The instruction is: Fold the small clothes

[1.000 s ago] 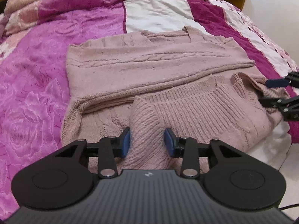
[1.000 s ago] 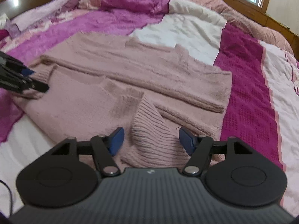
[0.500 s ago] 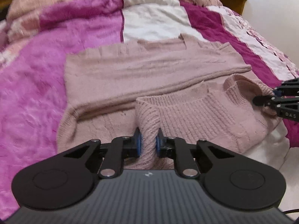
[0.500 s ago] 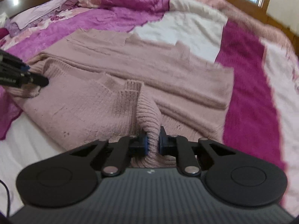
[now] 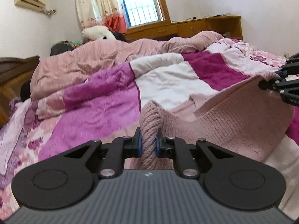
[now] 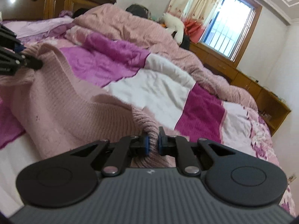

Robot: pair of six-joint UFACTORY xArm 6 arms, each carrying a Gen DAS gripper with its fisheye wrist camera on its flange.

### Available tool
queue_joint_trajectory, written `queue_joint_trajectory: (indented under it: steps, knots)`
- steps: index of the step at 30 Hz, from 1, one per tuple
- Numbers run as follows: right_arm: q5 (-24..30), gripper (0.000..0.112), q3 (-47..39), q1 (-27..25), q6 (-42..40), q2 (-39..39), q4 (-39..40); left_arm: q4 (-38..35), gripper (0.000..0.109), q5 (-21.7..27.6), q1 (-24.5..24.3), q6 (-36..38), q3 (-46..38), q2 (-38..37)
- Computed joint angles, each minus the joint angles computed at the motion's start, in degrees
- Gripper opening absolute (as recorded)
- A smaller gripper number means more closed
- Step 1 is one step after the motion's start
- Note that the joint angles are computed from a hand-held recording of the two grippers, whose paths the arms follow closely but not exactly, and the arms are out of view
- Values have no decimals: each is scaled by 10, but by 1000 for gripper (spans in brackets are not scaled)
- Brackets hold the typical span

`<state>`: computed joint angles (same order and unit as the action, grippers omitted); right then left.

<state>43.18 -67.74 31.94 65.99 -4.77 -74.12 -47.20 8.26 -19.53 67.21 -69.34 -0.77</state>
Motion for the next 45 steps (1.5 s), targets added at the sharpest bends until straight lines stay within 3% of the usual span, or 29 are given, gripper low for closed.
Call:
queue_joint_trajectory:
  steps: [9, 15, 20, 27, 30, 34, 37, 41, 45]
  knots:
    - [-1, 13, -55, -19, -10, 41, -40, 49, 15, -27, -2, -40, -88, 69]
    - [20, 13, -116, -48, 13, 79, -82, 53, 15, -12, 9, -67, -212, 155]
    - [12, 13, -178, -84, 0, 153, -41, 213, 15, 43, 24, -250, -356, 288]
    - [20, 13, -261, -101, -52, 281, 4, 408, 16, 63, 31, -416, -470, 433]
    - [23, 14, -286, -107, -66, 315, 40, 438, 16, 102, 37, -457, -519, 476]
    - [25, 15, -289, -111, -57, 322, 74, 424, 28, 134, 43, -474, -552, 495]
    - [32, 18, -286, -108, -54, 312, 93, 409, 48, 169, 51, -486, -578, 498]
    - [22, 43, -249, -110, -9, 270, 114, 352, 62, 151, 62, -450, -509, 441]
    - [-5, 50, -179, -113, 44, 205, 135, 291, 65, 144, 72, -399, -430, 370]
